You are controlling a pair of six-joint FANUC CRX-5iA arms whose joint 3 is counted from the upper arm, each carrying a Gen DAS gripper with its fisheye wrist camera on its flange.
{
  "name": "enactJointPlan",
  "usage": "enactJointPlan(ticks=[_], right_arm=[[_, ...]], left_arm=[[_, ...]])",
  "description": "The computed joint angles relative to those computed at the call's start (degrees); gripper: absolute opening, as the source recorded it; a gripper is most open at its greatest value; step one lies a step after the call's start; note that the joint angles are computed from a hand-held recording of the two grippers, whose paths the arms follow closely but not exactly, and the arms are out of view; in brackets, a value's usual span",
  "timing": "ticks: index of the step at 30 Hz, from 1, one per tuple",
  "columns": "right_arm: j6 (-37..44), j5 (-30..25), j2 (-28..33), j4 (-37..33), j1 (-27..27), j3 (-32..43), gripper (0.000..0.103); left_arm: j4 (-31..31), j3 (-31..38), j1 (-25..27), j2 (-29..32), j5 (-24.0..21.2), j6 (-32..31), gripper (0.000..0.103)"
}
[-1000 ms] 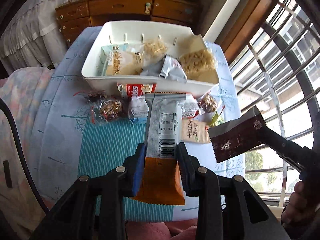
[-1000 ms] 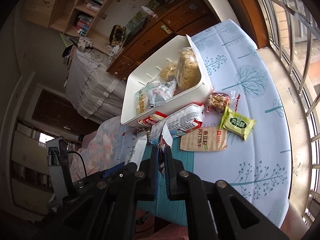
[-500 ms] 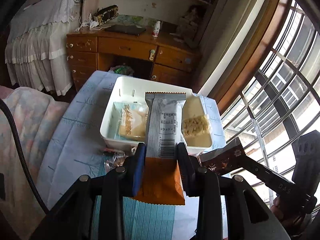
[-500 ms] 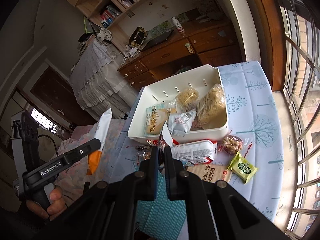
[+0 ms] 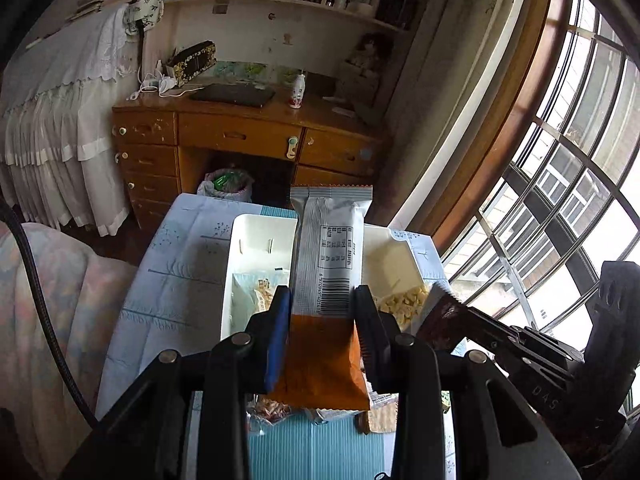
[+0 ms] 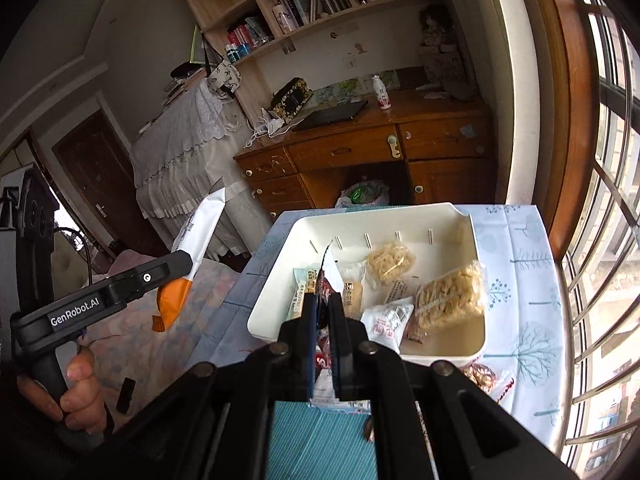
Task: Organize snacks
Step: 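Lift both held snacks and carry them over the white tray, then open both tools to drop the bar and packet into the tray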
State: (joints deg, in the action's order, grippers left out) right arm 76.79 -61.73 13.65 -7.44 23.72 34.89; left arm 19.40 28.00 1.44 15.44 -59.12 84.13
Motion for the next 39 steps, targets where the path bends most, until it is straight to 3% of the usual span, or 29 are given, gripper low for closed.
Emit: enactJointPlan(ticks=[7, 15, 26, 29, 31, 32, 39], right_arm=[[-0.7, 2.6, 3.9, 8.9, 4.0, 1.0, 0.006], [-3.0, 4.0, 7.6, 13.3, 5.6, 2.4, 0.006], [-5.6, 0.5, 11.8, 17.8, 7.3, 6.1, 0.006], [-7.0, -0.7, 12.4, 19.1, 7.7, 6.8, 0.015], [-8.2, -0.8, 12.2, 19.8, 7.8, 6.4, 0.033], [-9.1, -0.5, 11.9, 20.4, 7.9, 5.8, 0.035], [-12.8, -1.9, 10.3, 21.2, 8.2, 4.1, 0.037]], left_arm=[[3.4, 3.6, 2.0, 5.5, -1.1, -4.7, 0.030], [6.3, 7.2, 2.7, 10.8, -3.8, -7.7, 0.031], [7.0, 7.3, 3.4, 12.4, -4.6, -8.6, 0.035], [7.5, 7.0, 4.0, 12.3, -5.4, -8.7, 0.035], [7.8, 6.4, 4.3, 12.1, -5.9, -8.7, 0.035], [8.0, 6.4, 4.4, 12.1, -6.2, -8.6, 0.035], [9.8, 1.7, 5.3, 10.0, -6.3, -9.0, 0.035]])
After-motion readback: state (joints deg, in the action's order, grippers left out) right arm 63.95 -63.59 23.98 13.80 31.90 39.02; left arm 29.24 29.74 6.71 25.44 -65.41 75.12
